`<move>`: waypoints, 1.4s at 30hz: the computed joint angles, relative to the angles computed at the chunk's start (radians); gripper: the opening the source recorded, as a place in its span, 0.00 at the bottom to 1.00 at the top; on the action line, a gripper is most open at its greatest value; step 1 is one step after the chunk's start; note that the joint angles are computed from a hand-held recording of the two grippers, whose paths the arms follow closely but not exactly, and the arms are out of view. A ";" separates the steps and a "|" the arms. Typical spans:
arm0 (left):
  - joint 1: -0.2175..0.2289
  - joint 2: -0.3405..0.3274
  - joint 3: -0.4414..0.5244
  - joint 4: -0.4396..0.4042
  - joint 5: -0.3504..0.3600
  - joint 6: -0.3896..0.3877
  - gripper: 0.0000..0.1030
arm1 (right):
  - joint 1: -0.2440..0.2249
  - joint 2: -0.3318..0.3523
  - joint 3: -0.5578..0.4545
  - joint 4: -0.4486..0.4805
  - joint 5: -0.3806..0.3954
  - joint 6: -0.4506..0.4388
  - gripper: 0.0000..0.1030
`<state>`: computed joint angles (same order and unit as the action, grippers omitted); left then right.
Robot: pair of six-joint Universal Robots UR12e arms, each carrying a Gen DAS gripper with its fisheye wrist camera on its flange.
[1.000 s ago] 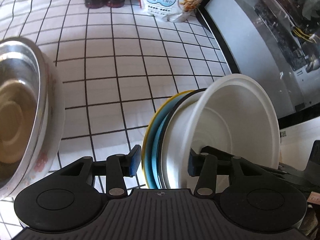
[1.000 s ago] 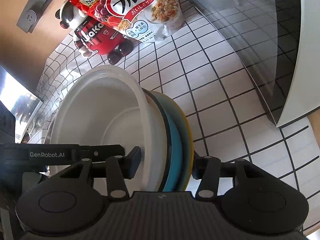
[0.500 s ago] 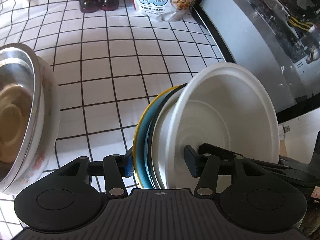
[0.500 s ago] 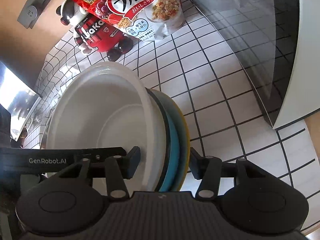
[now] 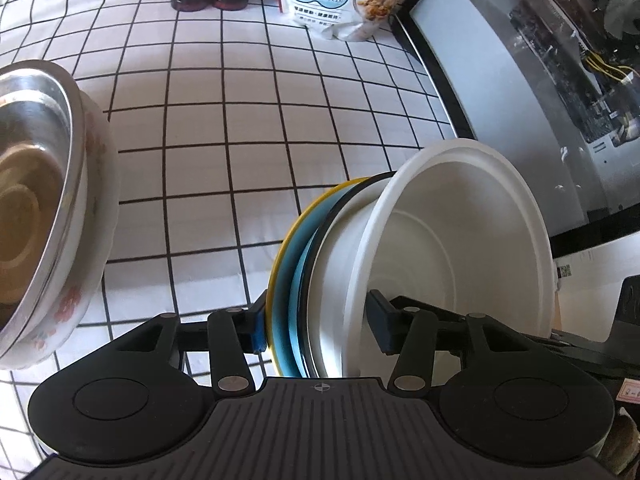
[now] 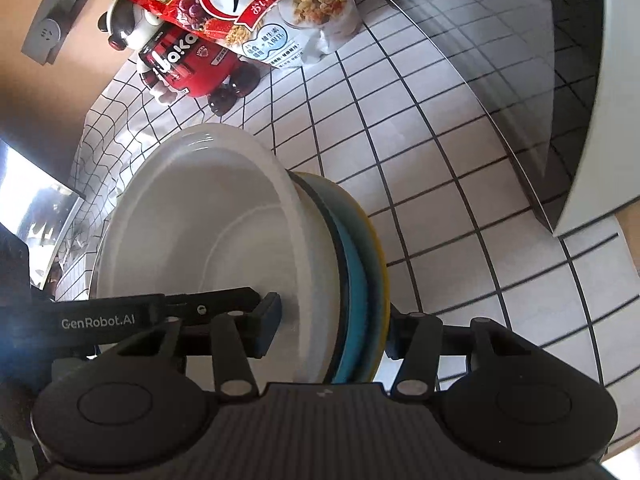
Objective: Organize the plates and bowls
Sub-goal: 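Carry the stack with both tools toward the steel bowl, then lower the stack onto the steel bowl with both tools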
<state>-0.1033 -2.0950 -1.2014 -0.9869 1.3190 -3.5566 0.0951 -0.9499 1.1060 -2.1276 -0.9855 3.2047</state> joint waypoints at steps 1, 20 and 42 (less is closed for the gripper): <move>-0.001 0.001 0.001 -0.003 -0.002 0.001 0.52 | -0.001 -0.002 -0.001 0.005 -0.001 0.004 0.49; 0.043 0.093 0.026 0.034 -0.001 0.014 0.51 | 0.042 0.003 -0.204 0.098 -0.008 -0.132 0.49; 0.207 0.195 -0.157 -0.021 0.029 -0.125 0.51 | 0.203 0.408 -0.942 0.749 0.017 -0.334 0.50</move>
